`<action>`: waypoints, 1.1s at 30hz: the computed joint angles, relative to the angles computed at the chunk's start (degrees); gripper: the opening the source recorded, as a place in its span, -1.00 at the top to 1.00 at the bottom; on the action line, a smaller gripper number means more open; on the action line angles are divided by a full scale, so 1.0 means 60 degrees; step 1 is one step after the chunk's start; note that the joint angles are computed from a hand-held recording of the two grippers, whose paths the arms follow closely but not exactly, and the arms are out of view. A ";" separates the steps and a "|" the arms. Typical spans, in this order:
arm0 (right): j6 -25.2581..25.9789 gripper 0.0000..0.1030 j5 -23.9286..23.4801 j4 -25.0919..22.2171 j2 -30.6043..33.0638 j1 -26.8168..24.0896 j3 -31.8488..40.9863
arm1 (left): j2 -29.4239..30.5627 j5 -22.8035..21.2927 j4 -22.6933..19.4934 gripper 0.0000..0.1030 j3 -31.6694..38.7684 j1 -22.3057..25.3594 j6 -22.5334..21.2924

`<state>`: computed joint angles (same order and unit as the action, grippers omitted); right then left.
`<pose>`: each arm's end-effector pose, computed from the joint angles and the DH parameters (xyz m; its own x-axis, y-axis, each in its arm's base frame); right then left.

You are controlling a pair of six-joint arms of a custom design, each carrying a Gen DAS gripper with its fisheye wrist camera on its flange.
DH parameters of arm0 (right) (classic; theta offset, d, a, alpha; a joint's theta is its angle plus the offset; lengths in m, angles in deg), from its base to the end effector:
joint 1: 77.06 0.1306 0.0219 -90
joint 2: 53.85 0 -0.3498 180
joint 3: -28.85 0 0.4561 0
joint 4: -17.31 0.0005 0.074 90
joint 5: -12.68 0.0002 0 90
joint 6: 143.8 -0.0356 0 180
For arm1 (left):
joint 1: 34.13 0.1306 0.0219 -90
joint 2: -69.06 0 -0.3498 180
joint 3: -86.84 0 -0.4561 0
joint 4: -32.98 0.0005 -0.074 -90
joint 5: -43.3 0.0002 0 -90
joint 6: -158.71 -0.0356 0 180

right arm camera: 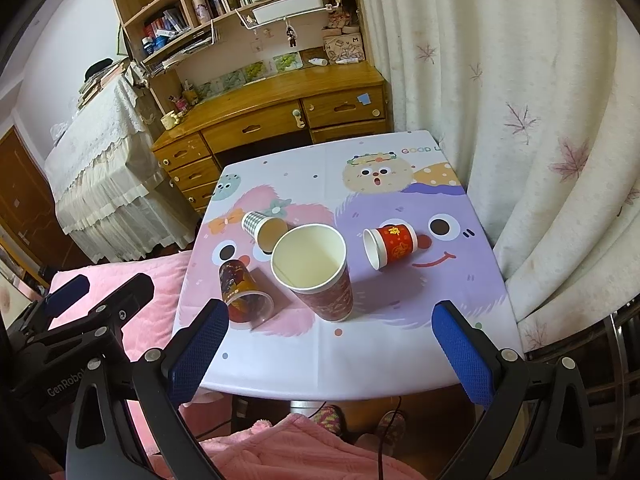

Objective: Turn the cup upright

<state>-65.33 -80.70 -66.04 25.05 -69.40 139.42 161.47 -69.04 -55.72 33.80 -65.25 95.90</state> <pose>0.4066 0.0563 0.6273 -0.7957 0.0943 -0.5983 -0.0105 0.9855 0.1693 0.4131 -0.2342 0.6520 -0.7486 -0.0418 -0.6617 -0.0614 0.9981 0.0064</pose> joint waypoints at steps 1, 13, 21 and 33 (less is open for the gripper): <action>0.0013 -0.99 -0.0021 -0.0022 0.0005 -0.0010 0.0006 | 0.0006 0.0016 -0.0007 -0.97 0.0001 0.0010 -0.0007; 0.0010 -0.99 -0.0022 0.0013 -0.0151 -0.0041 -0.0135 | 0.0002 0.0191 -0.0042 -0.97 0.0031 0.0206 -0.0111; -0.0056 -0.99 0.0004 0.0073 -0.0210 -0.0029 -0.0193 | -0.0035 0.0125 -0.0015 -0.97 -0.0040 0.0176 -0.0174; -0.0261 -0.99 0.0065 0.0036 -0.0100 -0.0040 0.0010 | -0.0089 0.0139 0.0051 -0.97 -0.0125 0.0151 -0.0257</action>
<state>-66.90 -80.31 -65.83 24.45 -69.64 139.48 160.93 -68.20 -55.42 33.05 -64.34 94.36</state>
